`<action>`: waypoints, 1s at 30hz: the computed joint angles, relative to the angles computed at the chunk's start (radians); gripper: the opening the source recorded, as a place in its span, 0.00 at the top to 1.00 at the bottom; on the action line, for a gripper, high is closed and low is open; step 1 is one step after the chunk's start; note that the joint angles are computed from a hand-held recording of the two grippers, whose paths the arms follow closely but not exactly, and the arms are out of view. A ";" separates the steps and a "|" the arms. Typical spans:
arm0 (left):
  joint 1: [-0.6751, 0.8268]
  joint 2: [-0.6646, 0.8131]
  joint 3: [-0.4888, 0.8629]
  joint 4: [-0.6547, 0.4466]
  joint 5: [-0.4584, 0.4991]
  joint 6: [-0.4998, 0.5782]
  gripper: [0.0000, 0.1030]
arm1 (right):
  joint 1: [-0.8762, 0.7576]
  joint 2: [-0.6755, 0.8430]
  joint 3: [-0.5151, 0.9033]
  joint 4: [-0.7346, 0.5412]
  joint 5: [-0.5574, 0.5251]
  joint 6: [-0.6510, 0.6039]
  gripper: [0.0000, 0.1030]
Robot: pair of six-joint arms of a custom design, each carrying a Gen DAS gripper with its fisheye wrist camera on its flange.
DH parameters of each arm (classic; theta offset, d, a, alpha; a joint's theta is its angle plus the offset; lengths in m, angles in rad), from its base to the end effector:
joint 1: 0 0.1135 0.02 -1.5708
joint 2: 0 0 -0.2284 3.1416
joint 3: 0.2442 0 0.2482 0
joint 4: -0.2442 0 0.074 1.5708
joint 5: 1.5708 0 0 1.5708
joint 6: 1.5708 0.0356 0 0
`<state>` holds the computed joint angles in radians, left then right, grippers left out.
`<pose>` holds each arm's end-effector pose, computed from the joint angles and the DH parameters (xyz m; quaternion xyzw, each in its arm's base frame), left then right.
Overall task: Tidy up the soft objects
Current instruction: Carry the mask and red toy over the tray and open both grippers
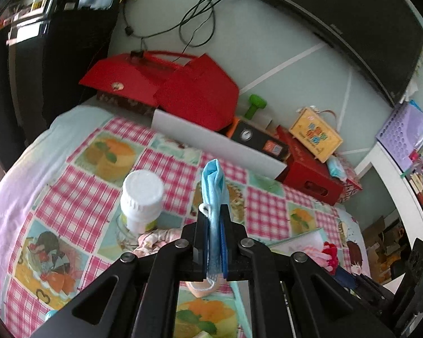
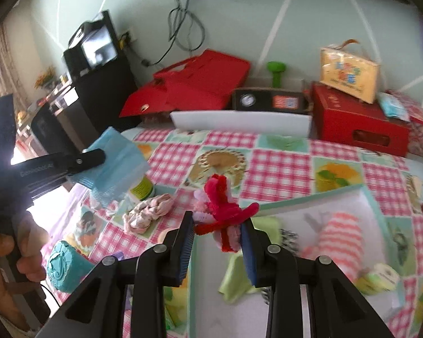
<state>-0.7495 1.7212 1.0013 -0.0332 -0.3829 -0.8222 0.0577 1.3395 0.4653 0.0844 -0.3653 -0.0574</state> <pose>0.2674 -0.2307 0.1525 -0.1083 0.8975 -0.1527 0.3994 0.2426 0.0267 0.1134 -0.1213 0.9039 0.1680 0.3743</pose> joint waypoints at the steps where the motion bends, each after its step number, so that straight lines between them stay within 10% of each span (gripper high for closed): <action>1: -0.009 -0.007 0.002 -0.002 -0.008 0.003 0.93 | -0.028 -0.034 -0.015 -0.013 -0.010 -0.002 0.67; 14: -0.123 0.052 0.132 -0.036 -0.030 0.054 0.93 | -0.430 -0.262 -0.086 -0.161 -0.077 -0.114 0.67; 30: -0.227 0.323 0.411 -0.112 0.097 0.072 0.93 | -0.744 -0.015 0.007 -0.228 -0.155 -0.242 0.67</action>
